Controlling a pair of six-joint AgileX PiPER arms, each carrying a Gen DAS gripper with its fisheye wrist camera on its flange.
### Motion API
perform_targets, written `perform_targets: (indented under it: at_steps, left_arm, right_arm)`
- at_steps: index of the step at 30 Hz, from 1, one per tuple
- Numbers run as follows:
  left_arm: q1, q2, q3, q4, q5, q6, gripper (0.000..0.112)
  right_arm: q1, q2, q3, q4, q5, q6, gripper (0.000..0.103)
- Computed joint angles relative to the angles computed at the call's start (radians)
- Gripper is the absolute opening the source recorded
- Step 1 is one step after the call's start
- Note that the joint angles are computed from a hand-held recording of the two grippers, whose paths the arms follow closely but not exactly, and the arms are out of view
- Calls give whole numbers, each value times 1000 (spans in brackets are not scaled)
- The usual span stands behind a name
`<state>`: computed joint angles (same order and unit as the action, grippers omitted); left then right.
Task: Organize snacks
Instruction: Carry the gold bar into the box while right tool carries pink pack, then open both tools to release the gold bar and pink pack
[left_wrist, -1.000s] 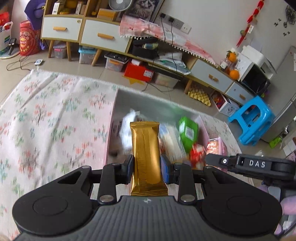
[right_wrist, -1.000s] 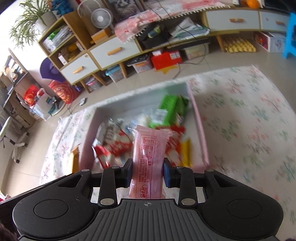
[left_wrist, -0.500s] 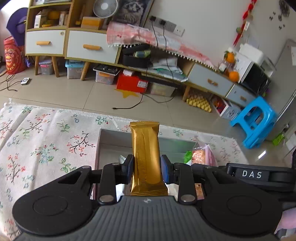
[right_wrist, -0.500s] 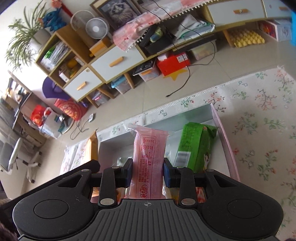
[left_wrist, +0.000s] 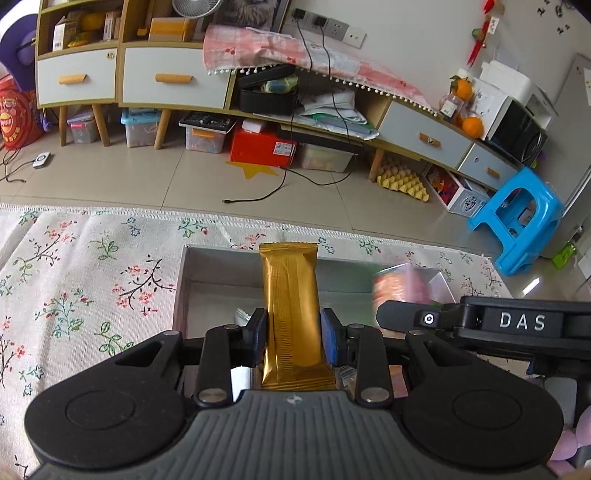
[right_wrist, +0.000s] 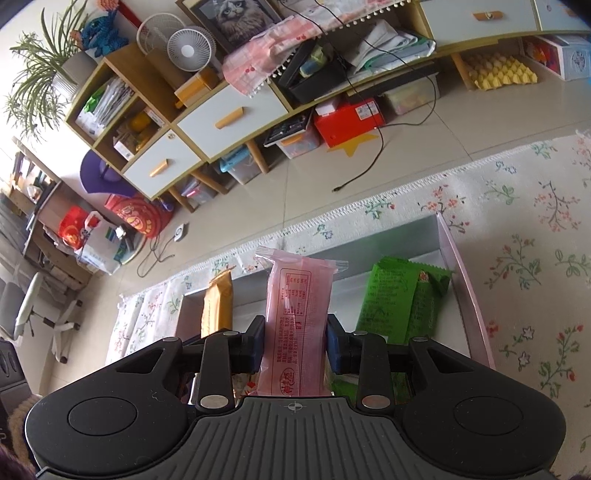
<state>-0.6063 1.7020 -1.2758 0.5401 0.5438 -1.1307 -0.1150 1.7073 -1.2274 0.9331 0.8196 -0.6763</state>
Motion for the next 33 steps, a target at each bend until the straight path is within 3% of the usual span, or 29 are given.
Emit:
perform_targets:
  at_steps: [2,4,6,11,20,25,33]
  left_arm:
    - [-9,-3,4,23,6,-21,37]
    - [-10,2,-2,29,9,-33,48]
    - [-16,-4,2,45,15,-56,52]
    - [-36,-27,9,59,39,-64,60]
    - [-111,-95,31,89,139,-102,76]
    - [-169,-145,57,126,188,-161,91]
    - [-268,-202,74,144,290,-203,100]
  right_arm:
    - [-3,-2,-1,13,3,-6,36]
    - [-7,-3,-6,21,13,7,44]
    - [-13,-13,-2,25,11,11,55]
    - [-22,-39,2,-12,15,28,55]
    - [-76,-139,51,-47,61,33,68]
    - [-110,-216,89,-54,103,10,78]
    - [-148,-339,152,-106,166,0,85]
